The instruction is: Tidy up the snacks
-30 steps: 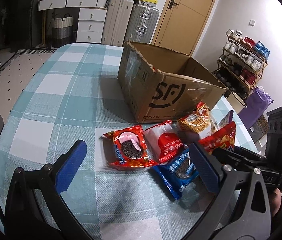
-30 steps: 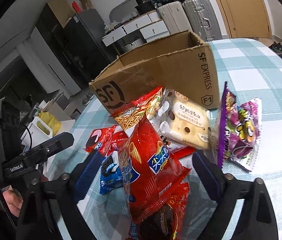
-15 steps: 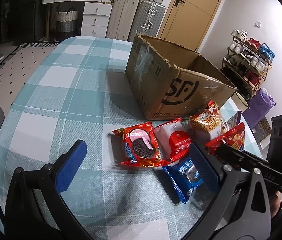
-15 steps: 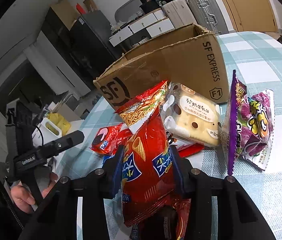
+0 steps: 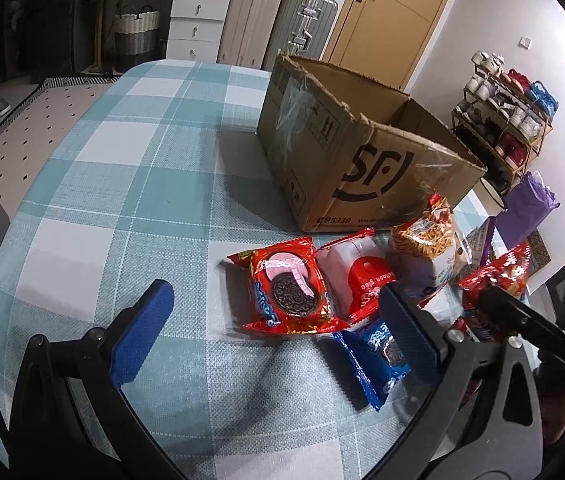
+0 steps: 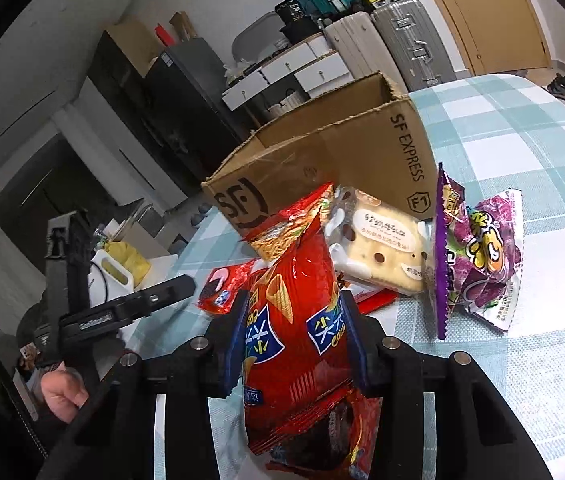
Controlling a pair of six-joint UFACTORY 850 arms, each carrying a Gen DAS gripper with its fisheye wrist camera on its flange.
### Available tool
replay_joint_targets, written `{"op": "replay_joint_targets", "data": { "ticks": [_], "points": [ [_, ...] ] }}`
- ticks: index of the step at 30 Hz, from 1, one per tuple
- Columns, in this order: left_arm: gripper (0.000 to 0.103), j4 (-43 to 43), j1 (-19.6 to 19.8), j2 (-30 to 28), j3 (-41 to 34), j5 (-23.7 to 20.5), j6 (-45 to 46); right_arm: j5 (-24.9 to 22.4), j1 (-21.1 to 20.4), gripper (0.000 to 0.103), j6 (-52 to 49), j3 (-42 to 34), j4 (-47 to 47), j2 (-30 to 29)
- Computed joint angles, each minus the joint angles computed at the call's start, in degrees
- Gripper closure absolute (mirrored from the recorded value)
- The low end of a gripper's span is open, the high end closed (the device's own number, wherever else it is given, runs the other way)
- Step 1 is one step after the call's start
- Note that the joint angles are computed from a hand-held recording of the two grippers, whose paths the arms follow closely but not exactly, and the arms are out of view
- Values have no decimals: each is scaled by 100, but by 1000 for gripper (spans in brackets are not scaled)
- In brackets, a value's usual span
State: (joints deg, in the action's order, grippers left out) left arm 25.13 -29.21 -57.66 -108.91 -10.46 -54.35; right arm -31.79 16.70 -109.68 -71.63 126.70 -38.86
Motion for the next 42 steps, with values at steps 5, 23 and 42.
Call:
{"op": "replay_joint_targets", "data": {
  "ticks": [5,23,42],
  "points": [
    [1,-528,8,-233,-381,-262,496,-61,-26,60,-112,114,122,89],
    [1,-1001,-71,-1316,-2259,-1918,1295,-276,-211,60,-429,487,412,275],
    [60,-1188,-122,-736,-1346,-1441,1688,-378,-333,60,-660,755,758,491]
  ]
}}
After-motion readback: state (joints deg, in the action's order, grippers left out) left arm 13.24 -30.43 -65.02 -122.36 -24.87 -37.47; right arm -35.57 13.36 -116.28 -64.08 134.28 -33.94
